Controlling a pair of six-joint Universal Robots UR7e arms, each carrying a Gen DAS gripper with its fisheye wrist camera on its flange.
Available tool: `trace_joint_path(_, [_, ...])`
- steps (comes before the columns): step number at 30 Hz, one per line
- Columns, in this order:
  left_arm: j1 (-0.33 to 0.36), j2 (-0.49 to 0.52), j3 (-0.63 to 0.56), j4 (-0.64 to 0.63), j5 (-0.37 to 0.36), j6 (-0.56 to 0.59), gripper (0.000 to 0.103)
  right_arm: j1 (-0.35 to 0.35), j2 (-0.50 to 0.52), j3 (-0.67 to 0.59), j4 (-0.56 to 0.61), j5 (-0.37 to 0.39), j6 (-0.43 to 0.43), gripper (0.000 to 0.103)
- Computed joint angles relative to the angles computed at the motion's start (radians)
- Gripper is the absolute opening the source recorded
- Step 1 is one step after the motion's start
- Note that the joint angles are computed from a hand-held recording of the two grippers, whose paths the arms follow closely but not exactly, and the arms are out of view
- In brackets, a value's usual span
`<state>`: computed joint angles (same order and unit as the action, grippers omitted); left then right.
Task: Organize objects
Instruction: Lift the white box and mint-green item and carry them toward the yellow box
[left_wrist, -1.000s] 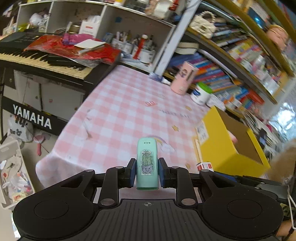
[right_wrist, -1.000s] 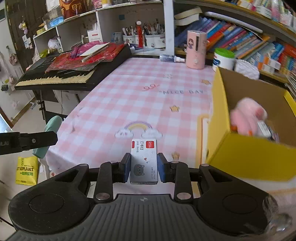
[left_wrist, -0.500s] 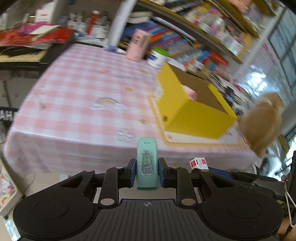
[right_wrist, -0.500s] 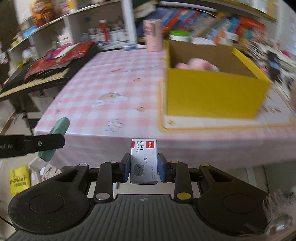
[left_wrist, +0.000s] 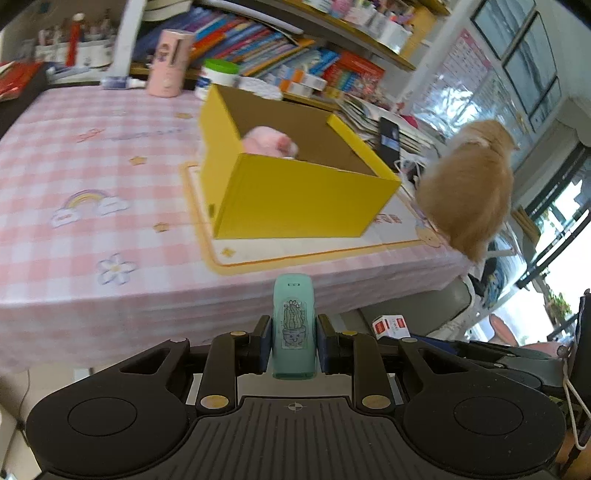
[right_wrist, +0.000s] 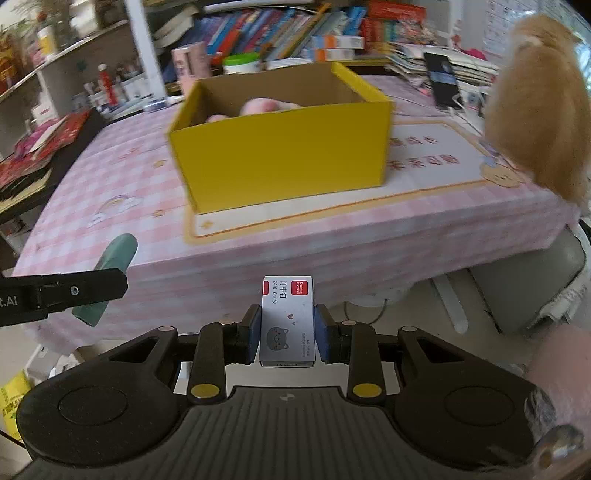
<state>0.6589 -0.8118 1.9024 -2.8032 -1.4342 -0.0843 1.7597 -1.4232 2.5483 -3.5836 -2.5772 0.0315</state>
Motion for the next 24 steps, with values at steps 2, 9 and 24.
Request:
trace_joint_path(2, [-0.011,0.021,-0.02,-0.005,-0.003,0.008,0.023,-0.028,-0.039,0.014,0.002,0.017,-0.01,0.028])
trace_joint_path(9, [-0.038,0.095,-0.098,-0.076,0.008,0.014,0.023,-0.123,-0.152,-0.012,0.048,0.102,-0.11,0.028])
trace_joint_path(24, [-0.056,0.34,-0.432,-0.13,0.157,0.021,0.023,-0.278,-0.194,-0.256,-0.003,0.402,-0.507,0.028])
